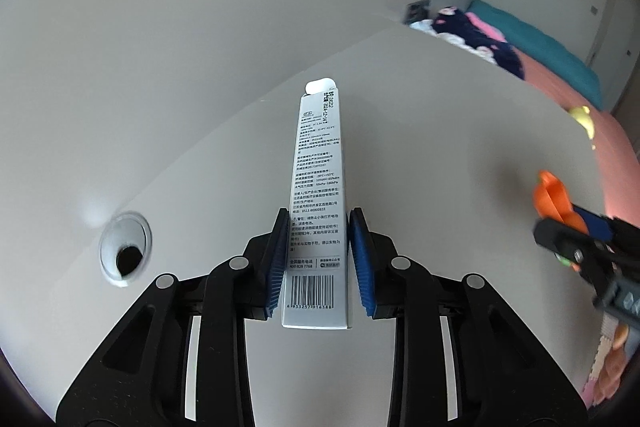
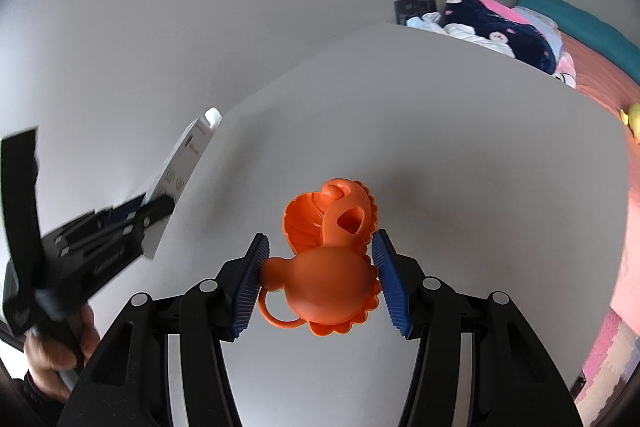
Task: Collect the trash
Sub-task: 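Carry the rattle and white box over the black bin and open both tools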
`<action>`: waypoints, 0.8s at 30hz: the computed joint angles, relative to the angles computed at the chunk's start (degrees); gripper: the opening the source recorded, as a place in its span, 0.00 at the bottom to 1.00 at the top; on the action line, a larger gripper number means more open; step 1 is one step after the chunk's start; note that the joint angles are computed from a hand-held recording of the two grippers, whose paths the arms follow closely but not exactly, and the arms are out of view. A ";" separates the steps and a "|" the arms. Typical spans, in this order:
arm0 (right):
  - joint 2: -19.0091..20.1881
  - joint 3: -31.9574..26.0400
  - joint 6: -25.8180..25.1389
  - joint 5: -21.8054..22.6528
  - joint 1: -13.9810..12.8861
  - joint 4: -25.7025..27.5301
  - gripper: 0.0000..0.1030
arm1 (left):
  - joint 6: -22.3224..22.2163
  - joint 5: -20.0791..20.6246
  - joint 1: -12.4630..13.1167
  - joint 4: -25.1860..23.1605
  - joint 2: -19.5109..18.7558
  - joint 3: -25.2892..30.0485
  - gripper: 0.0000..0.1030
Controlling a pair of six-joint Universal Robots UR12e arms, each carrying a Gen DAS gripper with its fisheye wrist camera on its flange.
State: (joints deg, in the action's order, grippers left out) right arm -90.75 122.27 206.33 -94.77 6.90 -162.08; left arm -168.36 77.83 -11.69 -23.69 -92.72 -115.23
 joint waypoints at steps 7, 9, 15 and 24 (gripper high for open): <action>-5.07 4.11 0.85 -0.85 -0.90 -0.56 0.53 | 2.15 -4.20 1.07 -0.57 0.18 -0.55 0.29; -6.99 5.61 1.08 -1.02 -1.40 -0.67 0.54 | 2.37 -4.48 0.57 -0.34 0.45 -0.91 0.29; -13.38 10.15 1.87 -1.92 -3.30 -0.74 0.53 | 1.77 -5.13 -3.20 0.42 2.32 -2.93 0.29; -23.45 16.35 3.41 -4.12 -6.77 0.90 0.54 | 3.00 -6.67 -10.07 1.50 4.04 -5.58 0.29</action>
State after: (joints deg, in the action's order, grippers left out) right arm -114.20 138.62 209.74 -98.89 0.13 -161.18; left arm -165.36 71.16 -21.76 -22.20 -88.68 -120.81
